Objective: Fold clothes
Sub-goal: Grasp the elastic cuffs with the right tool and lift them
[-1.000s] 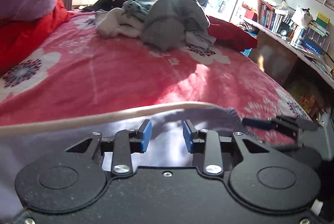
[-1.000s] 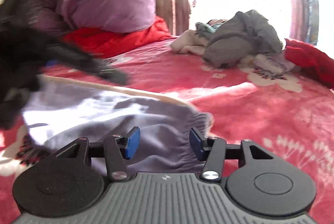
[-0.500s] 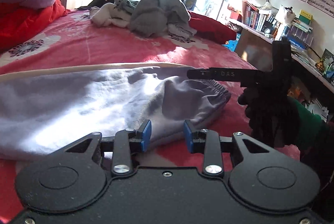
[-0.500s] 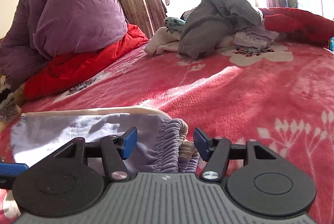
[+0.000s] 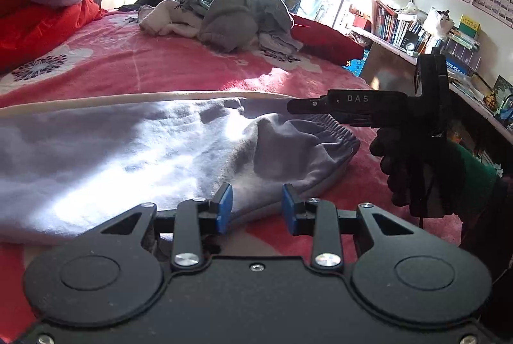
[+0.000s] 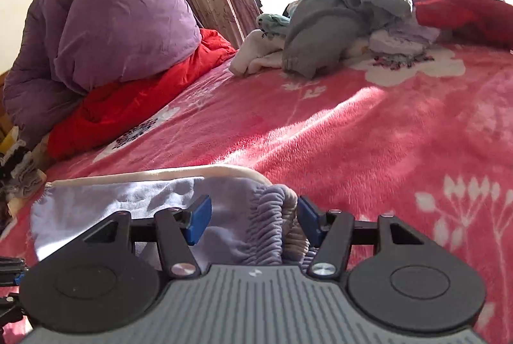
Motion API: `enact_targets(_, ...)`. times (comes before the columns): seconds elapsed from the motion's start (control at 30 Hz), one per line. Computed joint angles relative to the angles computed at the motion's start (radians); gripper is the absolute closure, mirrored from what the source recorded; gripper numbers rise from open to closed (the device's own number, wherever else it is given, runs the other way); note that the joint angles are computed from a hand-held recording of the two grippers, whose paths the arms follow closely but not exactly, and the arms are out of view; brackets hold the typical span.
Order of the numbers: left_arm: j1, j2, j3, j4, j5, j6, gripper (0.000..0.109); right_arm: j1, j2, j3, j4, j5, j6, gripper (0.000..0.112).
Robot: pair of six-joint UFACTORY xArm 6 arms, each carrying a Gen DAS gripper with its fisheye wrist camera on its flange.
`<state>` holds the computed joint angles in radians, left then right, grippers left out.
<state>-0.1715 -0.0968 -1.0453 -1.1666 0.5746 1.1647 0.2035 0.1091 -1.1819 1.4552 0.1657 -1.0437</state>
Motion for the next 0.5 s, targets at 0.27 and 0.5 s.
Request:
enact_targets(0.27, -0.005, 0.013, -0.006, 0.013, 0.000, -0.001, 0.077, -0.063, -0.076, 0.055, 0.223, 0.174, -0.143, 0.066)
enact_targets(0.5, -0.009, 0.022, -0.010, 0.021, -0.006, -0.001, 0.077, -0.089, -0.043, 0.058, 0.147, 0.227, 0.043, 0.094)
